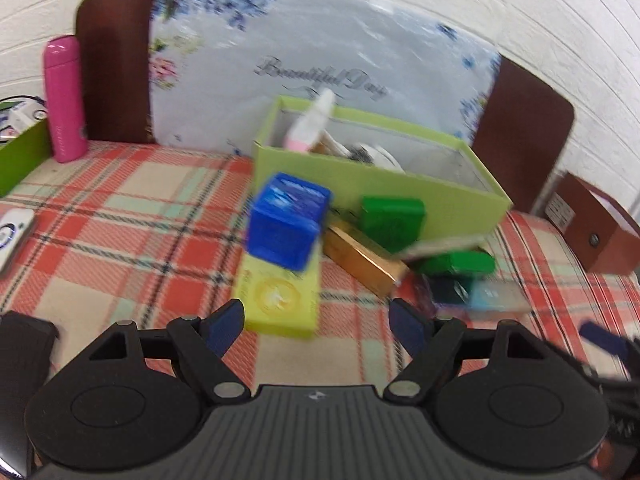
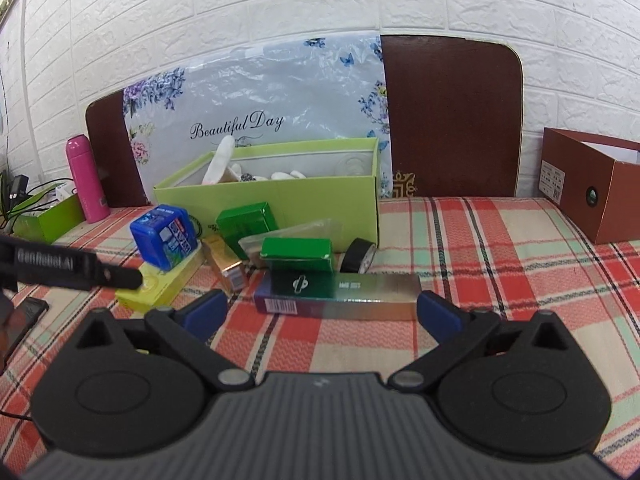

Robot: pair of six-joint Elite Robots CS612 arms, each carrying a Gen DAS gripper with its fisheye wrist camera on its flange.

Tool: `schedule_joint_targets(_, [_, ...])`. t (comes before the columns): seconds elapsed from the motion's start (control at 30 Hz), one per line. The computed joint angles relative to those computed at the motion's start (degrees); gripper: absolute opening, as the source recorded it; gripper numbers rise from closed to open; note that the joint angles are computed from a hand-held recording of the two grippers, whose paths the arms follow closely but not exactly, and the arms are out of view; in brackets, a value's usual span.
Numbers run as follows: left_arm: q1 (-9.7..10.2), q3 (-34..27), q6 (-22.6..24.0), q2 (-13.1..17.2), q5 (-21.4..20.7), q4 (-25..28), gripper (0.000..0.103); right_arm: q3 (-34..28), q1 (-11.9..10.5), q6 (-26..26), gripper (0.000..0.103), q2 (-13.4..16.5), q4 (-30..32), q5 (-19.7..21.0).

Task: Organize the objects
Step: 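Grasp the blue square box with the left tool while the right tool grasps the green plant-print box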

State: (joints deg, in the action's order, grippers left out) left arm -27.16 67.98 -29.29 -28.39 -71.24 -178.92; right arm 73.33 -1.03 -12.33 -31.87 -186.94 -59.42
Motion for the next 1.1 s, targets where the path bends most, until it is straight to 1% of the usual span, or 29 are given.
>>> schedule_joint_targets(0.03, [0.31, -0.99, -0.08, 0.41, 0.37, 0.38, 0.082, 0.14, 0.01, -0.05, 0.103, -0.06, 0.24, 0.02])
schedule_joint_targets(0.13, [1.32, -4.92, 0.24, 2.09, -0.91, 2.44, 0.082, 0.51, 0.11, -0.12, 0.103, -0.2, 0.92, 0.39])
schedule_joint_targets(0.2, [1.75, -7.95, 1.47, 3.63, -1.54, 3.59, 0.083, 0.73, 0.21, -0.67, 0.103, -0.29, 1.22, 0.57])
schedule_joint_targets(0.33, [2.23, -13.91, 2.75, 6.57, -0.43, 8.84, 0.083, 0.87, 0.37, -1.81, 0.103, -0.37, 1.59, 0.11])
schedule_joint_targets(0.37, [2.36, -14.93, 3.01, 7.11, -0.35, 9.71, 0.081, 0.8, 0.35, -1.9, 0.103, -0.37, 1.76, 0.18])
schedule_joint_targets(0.4, [2.51, -15.56, 3.28, 7.45, -0.65, 10.24, 0.069, 0.71, 0.34, -1.9, 0.103, -0.33, 1.84, 0.26])
schedule_joint_targets(0.43, [2.75, -15.68, 3.62, 7.51, -1.69, 10.62, 0.063, 0.52, 0.34, -1.93, 0.103, -0.22, 1.86, 0.29])
schedule_joint_targets(0.53, [2.86, -13.49, 3.52, 6.32, -2.97, 9.25, 0.063, -0.45, 0.58, -2.33, 0.103, 0.29, 2.09, -0.12])
schedule_joint_targets(0.67, [2.14, -7.28, 4.56, 3.39, -4.32, 3.39, 0.062, -3.59, 1.35, -3.5, 0.101, 1.98, 2.95, -0.91])
schedule_joint_targets(0.7, [1.87, -5.79, 4.73, 2.69, -4.35, 2.44, 0.062, -4.81, 1.61, -3.83, 0.098, 2.6, 3.52, -1.14])
schedule_joint_targets(0.73, [1.58, -4.34, 4.88, 2.04, -4.39, 1.6, 0.062, -6.16, 1.91, -4.09, 0.095, 3.26, 4.29, -1.57])
schedule_joint_targets(0.8, [0.97, -1.52, 5.38, 0.9, -5.03, -0.02, 0.062, -8.9, 2.53, -4.03, 0.094, 4.43, 6.53, -2.42])
schedule_joint_targets(0.87, [0.51, 0.66, 5.5, 0.16, -6.37, -1.54, 0.062, -11.8, 3.0, -2.88, 0.093, 5.65, 8.94, -2.39])
schedule_joint_targets(0.97, [-0.12, 2.29, 5.42, -0.26, -7.41, -1.49, 0.062, -15.59, 3.67, -1.11, 0.09, 7.27, 12.1, -2.34])
schedule_joint_targets(1.0, [-0.22, 2.49, 5.32, -0.23, -7.9, -1.13, 0.061, -16.62, 3.91, -0.75, 0.085, 7.74, 12.94, -2.78])
schedule_joint_targets(1.03, [-0.26, 2.7, 5.61, -0.1, -8.53, -1.81, 0.061, -17.44, 4.09, -0.58, 0.071, 8.11, 13.71, -3.19])
schedule_joint_targets(1.07, [-0.33, 2.82, 5.79, -0.14, -8.86, -1.54, 0.06, -17.89, 4.24, -0.58, 0.061, 8.3, 14.36, -4.01])
schedule_joint_targets(1.1, [-0.36, 2.89, 5.93, -0.21, -9.08, -1.21, 0.06, -17.67, 4.13, -0.64, 0.062, 8.18, 14.4, -3.9])
